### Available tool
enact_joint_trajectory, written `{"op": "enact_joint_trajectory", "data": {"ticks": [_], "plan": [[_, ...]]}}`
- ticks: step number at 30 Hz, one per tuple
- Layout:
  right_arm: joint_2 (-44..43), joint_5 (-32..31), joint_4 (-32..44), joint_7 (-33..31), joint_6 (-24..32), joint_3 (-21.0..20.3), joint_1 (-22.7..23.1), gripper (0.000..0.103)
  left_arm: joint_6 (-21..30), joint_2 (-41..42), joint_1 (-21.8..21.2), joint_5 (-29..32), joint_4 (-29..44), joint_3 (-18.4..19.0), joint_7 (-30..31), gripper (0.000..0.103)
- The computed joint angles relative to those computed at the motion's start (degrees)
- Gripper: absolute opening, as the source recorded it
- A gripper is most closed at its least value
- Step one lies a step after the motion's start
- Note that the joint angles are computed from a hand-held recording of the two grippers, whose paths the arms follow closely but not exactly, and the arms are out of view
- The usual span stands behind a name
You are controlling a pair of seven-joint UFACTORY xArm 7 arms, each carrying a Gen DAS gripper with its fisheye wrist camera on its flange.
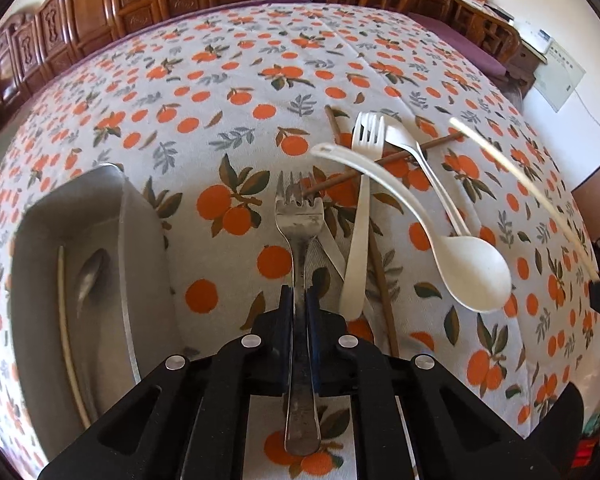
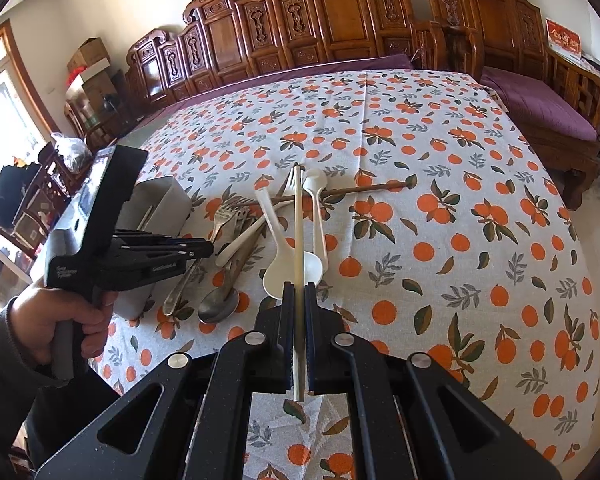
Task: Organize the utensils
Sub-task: 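Close left tool on a metal fork in the pile, then carry the metal fork into the grey tray and open left tool while right tool holds the chopstick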
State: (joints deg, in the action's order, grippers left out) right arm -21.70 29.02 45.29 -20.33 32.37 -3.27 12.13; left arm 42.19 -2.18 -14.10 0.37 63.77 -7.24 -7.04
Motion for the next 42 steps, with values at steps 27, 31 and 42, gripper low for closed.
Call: {"op": "enact_joint_trajectory", "data": {"ticks": [27, 31, 42], "plan": [[-1.32, -1.17, -0.92, 0.22, -1.24, 1.65, 2.79, 0.006, -0.4, -12.13, 2.84, -2.37, -4.5, 1.91, 4.36, 0.006], [-1.29, -1.06, -1.03, -0.11, -1.58, 1.83, 3.6, 0.006, -0.41, -13.25, 3.55, -2.77, -5.35, 2.47, 5.18, 0.006], [-0.51, -1.37, -0.44, 0.78, -2.89, 3.38, 5.62, 0.006, -1.74, -14.46, 6.5, -4.45, -7.82, 4.77, 7.92, 0.006]]}}
